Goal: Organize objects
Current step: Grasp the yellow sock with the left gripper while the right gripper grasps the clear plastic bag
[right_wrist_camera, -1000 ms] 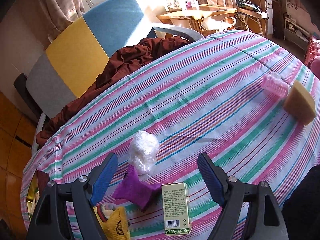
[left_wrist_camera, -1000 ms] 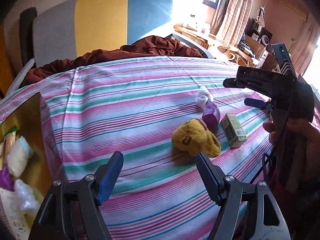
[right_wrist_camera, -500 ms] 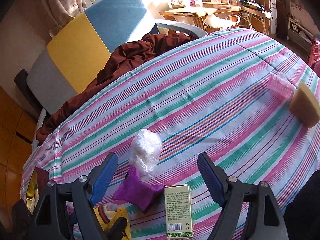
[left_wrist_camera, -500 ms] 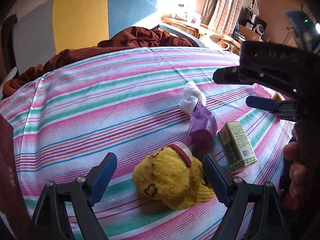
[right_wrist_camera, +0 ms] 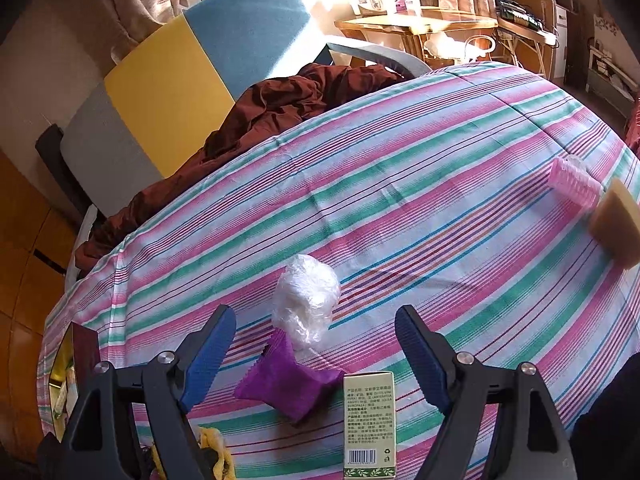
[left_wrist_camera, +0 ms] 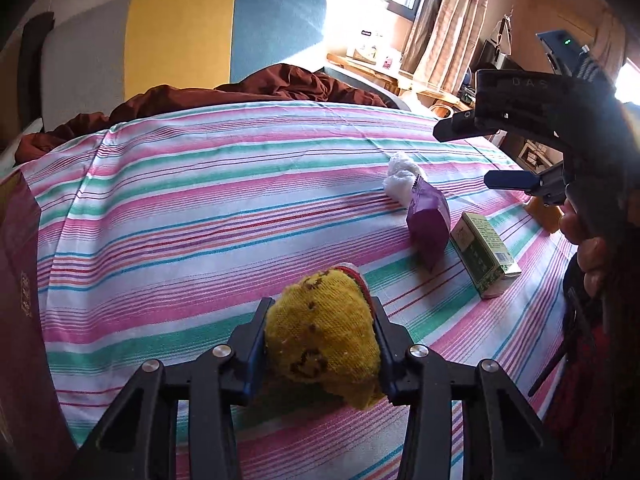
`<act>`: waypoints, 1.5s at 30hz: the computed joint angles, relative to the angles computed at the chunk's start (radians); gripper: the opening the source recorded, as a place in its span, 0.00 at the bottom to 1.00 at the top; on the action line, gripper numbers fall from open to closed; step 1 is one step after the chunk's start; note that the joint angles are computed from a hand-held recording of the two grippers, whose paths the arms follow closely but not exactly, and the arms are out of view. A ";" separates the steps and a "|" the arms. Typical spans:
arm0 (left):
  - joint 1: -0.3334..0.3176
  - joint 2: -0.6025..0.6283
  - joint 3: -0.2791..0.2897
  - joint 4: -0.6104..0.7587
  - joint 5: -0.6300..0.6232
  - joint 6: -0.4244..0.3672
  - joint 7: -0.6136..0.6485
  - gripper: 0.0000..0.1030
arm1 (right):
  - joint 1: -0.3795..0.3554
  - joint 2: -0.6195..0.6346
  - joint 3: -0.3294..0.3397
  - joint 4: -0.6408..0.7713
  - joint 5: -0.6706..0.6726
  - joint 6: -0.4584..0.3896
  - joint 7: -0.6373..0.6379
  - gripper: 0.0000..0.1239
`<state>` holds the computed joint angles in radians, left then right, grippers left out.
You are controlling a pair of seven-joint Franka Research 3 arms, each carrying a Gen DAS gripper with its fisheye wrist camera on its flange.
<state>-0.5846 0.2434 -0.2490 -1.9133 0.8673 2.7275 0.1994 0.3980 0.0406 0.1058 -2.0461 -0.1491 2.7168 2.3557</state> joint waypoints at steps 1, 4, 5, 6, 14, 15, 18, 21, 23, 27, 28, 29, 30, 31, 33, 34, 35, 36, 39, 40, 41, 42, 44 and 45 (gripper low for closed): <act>0.000 0.003 0.002 0.002 0.004 0.002 -0.002 0.45 | 0.001 0.002 0.001 0.002 -0.003 -0.001 -0.002 0.67; -0.008 0.007 0.005 0.009 0.021 -0.008 -0.010 0.46 | 0.000 0.019 0.004 0.014 0.052 -0.005 -0.041 0.67; -0.009 0.008 0.006 0.009 0.026 -0.010 -0.013 0.46 | 0.000 0.025 0.004 0.020 0.071 -0.007 -0.054 0.66; -0.011 0.010 0.006 0.012 0.030 -0.011 -0.016 0.46 | 0.002 0.034 0.000 0.031 0.061 -0.017 -0.048 0.66; -0.011 0.008 0.007 0.009 0.054 -0.013 -0.034 0.46 | -0.002 0.139 -0.007 0.143 0.178 -0.072 -0.125 0.56; -0.012 0.007 0.007 0.008 0.057 -0.014 -0.037 0.46 | 0.006 0.151 -0.015 0.159 0.169 -0.091 -0.121 0.56; -0.010 0.007 0.006 0.006 0.061 -0.009 -0.043 0.46 | 0.002 0.182 -0.013 0.189 0.224 -0.110 -0.165 0.55; -0.009 0.004 0.006 0.003 0.063 -0.005 -0.047 0.46 | 0.010 0.215 -0.020 0.228 0.240 -0.152 -0.184 0.51; -0.009 0.006 0.004 0.007 0.061 -0.009 -0.045 0.47 | 0.015 0.233 -0.021 0.249 0.249 -0.169 -0.206 0.36; -0.011 0.003 0.003 0.004 0.064 -0.013 -0.048 0.47 | 0.021 0.247 -0.015 0.266 0.254 -0.158 -0.259 0.30; -0.011 0.002 0.003 0.003 0.065 -0.014 -0.048 0.47 | 0.016 0.245 -0.004 0.263 0.278 -0.139 -0.300 0.30; -0.010 0.001 0.002 0.003 0.065 -0.014 -0.048 0.47 | 0.018 0.246 0.003 0.266 0.287 -0.124 -0.336 0.30; -0.010 0.001 0.002 0.003 0.065 -0.014 -0.048 0.47 | 0.023 0.251 0.006 0.275 0.289 -0.120 -0.365 0.30; -0.010 0.001 0.002 0.003 0.065 -0.016 -0.048 0.47 | 0.027 0.257 0.010 0.286 0.295 -0.124 -0.391 0.30; -0.010 0.000 0.001 0.003 0.063 -0.019 -0.046 0.47 | 0.018 0.270 0.035 0.306 0.353 -0.140 -0.476 0.30; -0.009 -0.001 0.000 0.002 0.061 -0.021 -0.044 0.46 | 0.016 0.277 0.044 0.316 0.377 -0.149 -0.515 0.30; -0.009 -0.003 -0.001 0.001 0.059 -0.025 -0.043 0.46 | 0.019 0.284 0.050 0.326 0.393 -0.157 -0.550 0.30; -0.010 -0.005 -0.002 0.001 0.057 -0.031 -0.045 0.46 | 0.022 0.290 0.055 0.336 0.408 -0.168 -0.583 0.30; -0.013 -0.017 -0.006 -0.007 0.057 -0.055 -0.058 0.46 | 0.041 0.314 0.057 0.369 0.423 -0.209 -0.647 0.30; -0.013 -0.025 -0.008 -0.014 0.055 -0.062 -0.063 0.46 | 0.051 0.320 0.051 0.378 0.413 -0.228 -0.653 0.30; -0.014 -0.031 -0.011 -0.019 0.055 -0.071 -0.069 0.45 | 0.066 0.327 0.042 0.388 0.392 -0.242 -0.650 0.30; -0.014 -0.037 -0.014 -0.024 0.056 -0.082 -0.073 0.45 | 0.080 0.332 0.031 0.393 0.367 -0.240 -0.644 0.30; -0.012 -0.050 -0.023 -0.034 0.050 -0.098 -0.074 0.45 | 0.087 0.336 0.025 0.394 0.361 -0.237 -0.644 0.30; -0.009 -0.052 -0.029 -0.035 0.036 -0.104 -0.069 0.45 | 0.089 0.337 0.023 0.394 0.359 -0.237 -0.642 0.30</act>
